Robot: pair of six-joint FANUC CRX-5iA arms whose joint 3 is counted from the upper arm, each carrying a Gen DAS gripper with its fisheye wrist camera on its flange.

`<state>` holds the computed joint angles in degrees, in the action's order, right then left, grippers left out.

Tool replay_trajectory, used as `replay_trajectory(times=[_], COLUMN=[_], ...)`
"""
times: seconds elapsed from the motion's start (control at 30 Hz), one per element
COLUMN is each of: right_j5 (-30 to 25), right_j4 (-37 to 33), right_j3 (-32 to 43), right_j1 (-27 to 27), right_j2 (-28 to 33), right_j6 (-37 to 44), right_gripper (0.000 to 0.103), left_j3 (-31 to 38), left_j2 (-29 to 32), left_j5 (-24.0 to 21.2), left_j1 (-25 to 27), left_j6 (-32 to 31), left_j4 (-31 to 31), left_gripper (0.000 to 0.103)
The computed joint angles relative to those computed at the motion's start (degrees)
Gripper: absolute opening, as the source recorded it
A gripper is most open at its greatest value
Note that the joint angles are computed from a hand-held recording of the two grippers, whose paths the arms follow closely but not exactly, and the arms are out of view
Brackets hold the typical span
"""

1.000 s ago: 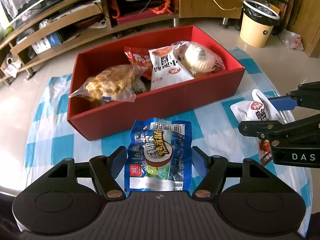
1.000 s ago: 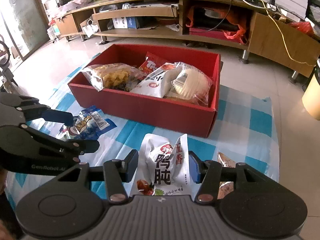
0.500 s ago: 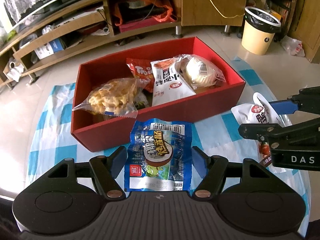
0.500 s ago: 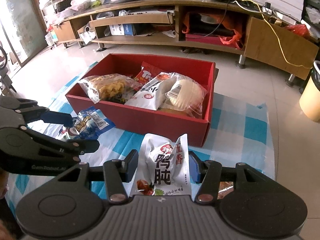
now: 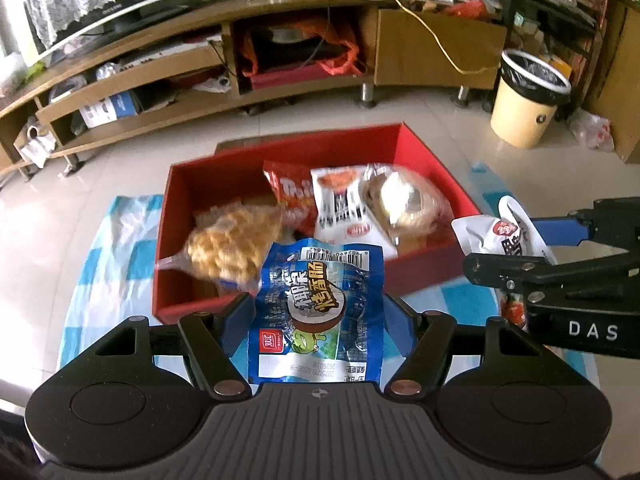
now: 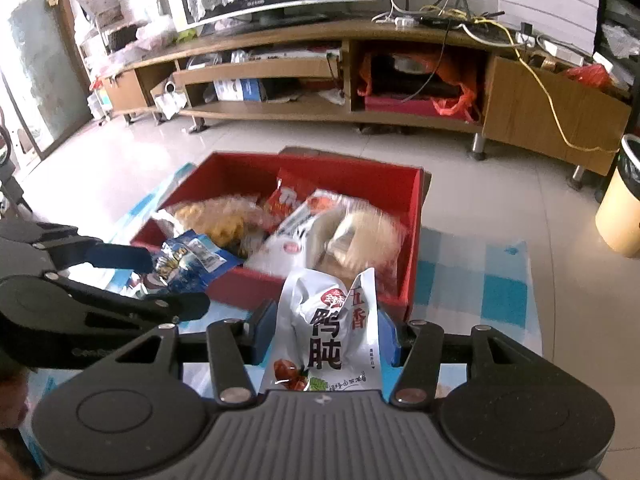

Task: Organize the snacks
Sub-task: 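Lower the blue packet into the red box with the left gripper while the right lowers the duck-neck bag in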

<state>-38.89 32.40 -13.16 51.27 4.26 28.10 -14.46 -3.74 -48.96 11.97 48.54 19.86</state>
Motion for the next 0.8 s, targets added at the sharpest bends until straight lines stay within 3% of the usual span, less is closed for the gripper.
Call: replay_trajectory(times=[0.53, 0.63, 0.8], right_j5=[3.07, 3.89, 4.80], right_j4=[1.94, 1.50, -0.06], right_j3=[6.91, 8.54, 10.87], right_j1=[-4.27, -5.21, -6.31], right_j2=[5.69, 7.28, 9.88], right_j6=[2.22, 3.38, 5.69], right_gripper=[0.050, 0.050, 0.050], left_j3=[7.11, 8.56, 10.90], left_j2=[6.53, 8.03, 10.24], left_j5=[4.54, 4.73, 5.81], left_j1=[-1.81, -1.98, -3.06], left_j6=[7.97, 8.84, 11.87], left_j4=[-1.70, -1.93, -5.41], left_gripper=[0.075, 0.060, 0.062])
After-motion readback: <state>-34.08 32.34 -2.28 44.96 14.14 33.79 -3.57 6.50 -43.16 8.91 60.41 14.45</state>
